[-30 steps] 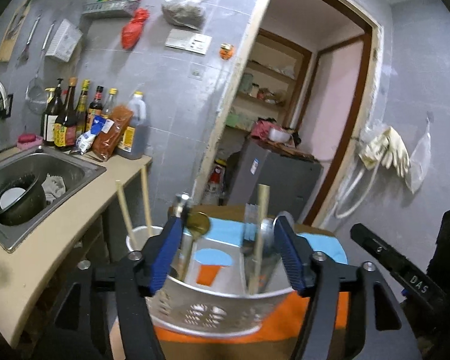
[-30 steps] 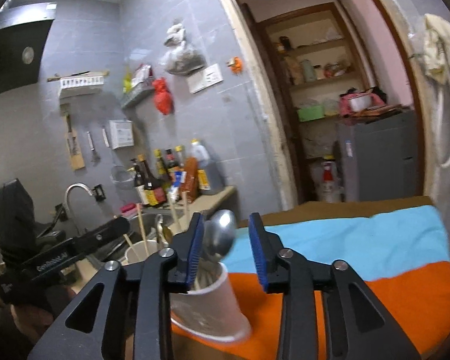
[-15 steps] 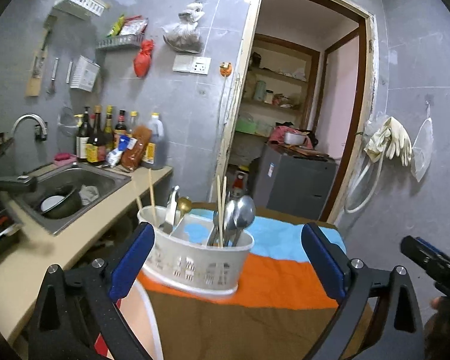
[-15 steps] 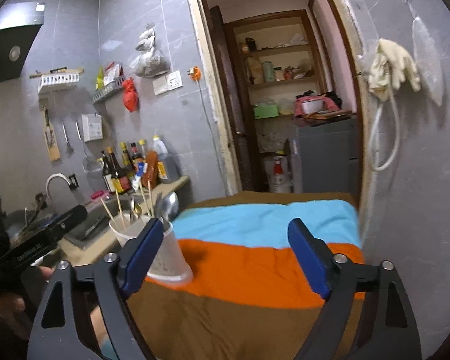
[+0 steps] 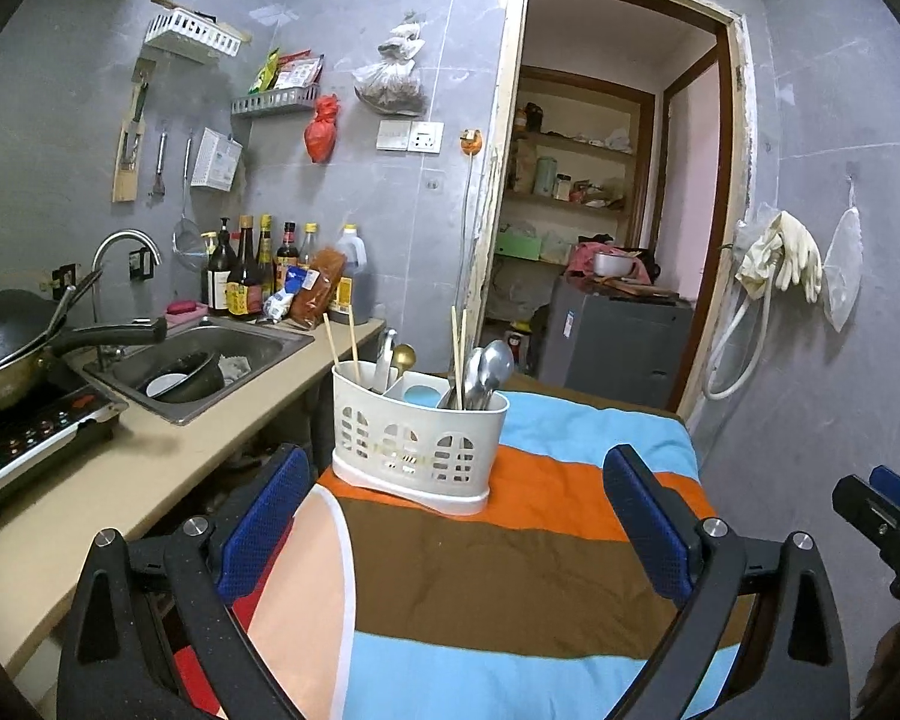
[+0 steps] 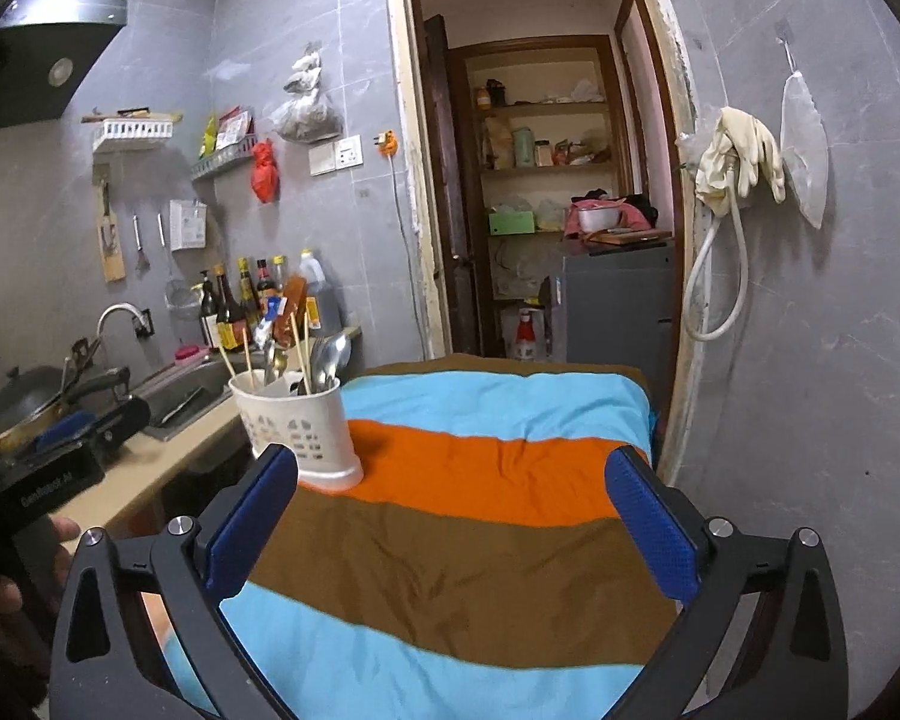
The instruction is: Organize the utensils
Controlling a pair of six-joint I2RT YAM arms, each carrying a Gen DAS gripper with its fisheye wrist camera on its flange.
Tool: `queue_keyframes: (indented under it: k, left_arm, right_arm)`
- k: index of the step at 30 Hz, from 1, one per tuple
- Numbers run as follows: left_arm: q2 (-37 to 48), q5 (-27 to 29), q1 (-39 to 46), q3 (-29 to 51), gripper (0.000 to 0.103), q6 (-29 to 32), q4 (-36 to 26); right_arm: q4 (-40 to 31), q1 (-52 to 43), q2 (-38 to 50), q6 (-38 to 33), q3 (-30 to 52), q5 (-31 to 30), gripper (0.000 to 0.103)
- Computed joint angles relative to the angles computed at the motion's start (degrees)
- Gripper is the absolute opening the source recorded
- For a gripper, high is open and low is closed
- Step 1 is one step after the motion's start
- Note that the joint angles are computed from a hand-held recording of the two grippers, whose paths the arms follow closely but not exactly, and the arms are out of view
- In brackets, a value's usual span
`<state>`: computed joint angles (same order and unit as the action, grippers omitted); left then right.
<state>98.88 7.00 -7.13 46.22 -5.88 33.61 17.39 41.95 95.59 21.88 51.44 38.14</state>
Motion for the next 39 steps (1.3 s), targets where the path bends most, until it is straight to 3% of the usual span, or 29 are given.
queue_keyframes:
  k: [12, 39]
  left_arm:
    - [-4.9, 1.0, -0.4, -6.5, 0.096, 0.8, 1.5]
    - [-3.0, 0.0, -1.0, -5.1, 0.096, 1.0, 0.8]
  right_arm:
    - [-0.8, 2.6, -2.6, 1.2, -2.6, 2.2, 0.103]
    - [-1.8, 1.6, -1.0, 1.8, -2.9, 0.6, 0.103]
